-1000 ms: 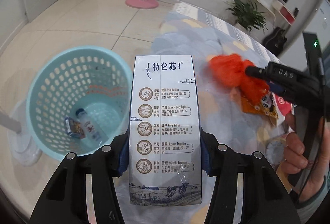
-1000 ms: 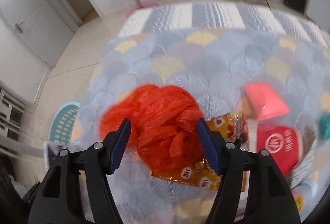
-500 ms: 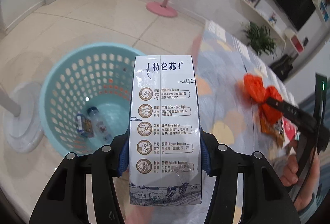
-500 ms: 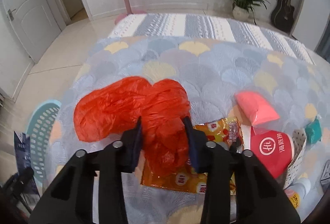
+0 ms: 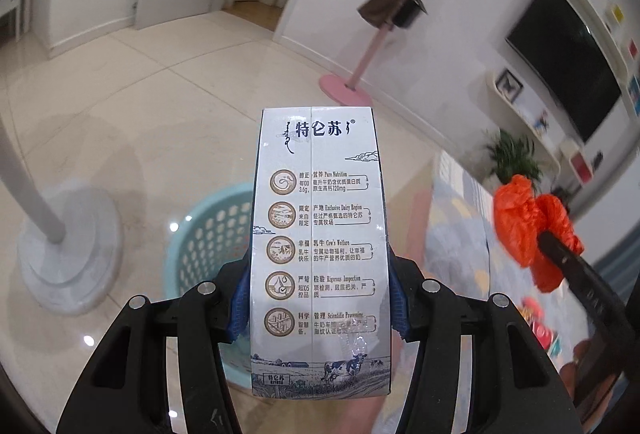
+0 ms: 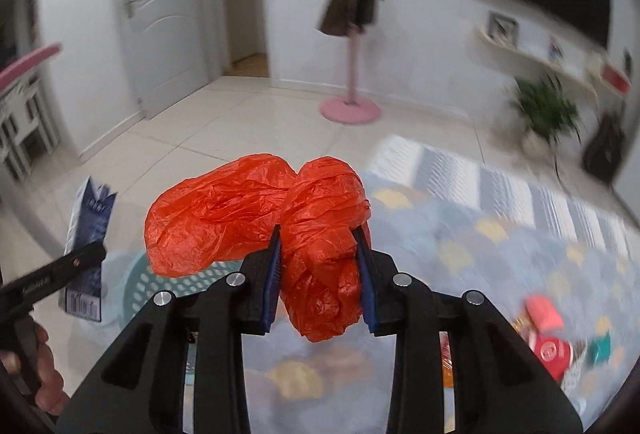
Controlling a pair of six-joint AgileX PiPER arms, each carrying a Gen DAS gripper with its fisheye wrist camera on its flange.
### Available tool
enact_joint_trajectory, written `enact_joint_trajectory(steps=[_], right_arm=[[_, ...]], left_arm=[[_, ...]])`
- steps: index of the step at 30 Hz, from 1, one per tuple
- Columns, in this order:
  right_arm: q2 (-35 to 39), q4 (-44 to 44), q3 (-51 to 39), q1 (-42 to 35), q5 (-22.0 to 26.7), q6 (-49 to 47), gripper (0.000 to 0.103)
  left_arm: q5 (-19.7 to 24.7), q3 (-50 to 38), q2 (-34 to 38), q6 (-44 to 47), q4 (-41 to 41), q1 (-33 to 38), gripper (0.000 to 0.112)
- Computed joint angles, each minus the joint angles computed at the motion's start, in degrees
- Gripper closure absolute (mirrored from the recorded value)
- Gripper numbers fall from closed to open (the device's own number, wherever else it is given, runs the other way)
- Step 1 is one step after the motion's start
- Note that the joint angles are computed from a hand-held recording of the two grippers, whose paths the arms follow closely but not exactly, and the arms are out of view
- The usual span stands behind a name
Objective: Collect trash
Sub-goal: 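Carry white carton and red bag over the basket and release both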
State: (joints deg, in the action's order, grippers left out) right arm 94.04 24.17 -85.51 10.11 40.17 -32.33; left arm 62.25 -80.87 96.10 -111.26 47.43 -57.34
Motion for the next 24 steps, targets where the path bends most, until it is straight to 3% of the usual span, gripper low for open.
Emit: enact_joint_trajectory(steps=[6,12,17,19,21,24], right_arm=[[2.71,-4.69,0.11,7.68,0.75,3.54,0.073],[7.67,-7.42,-0.11,12.20,3.14,5.59,0.072],[11.83,-4.10,-2.66,11.12,6.77,4.83,0.063],[12.46,-0.57,-3.05,9.65,8.00,2.40,0.057],[11.86,0.56,-2.47,9.06,7.28,1.17,0.048],[10.87,0.91,-1.92,8.62,7.06,0.77,0.046]], left_arm=[[-3.92,7.78,-2.37,-5.33,-0.91,1.77,0.060],[-9.22,12.44,-1.08,-5.04,-4.68,4.96,0.060],[-14.40,15.10,0.11,-3.11,-7.90,7.48,0.059],[-15.90,16.11,-0.24,-3.53,-7.84,8.09,0.052],[-15.63,16.39,-0.66,-4.11,-7.20,8.17,0.046],[-14.31,15.67,-0.83,-4.30,-6.51,7.49,0.044]])
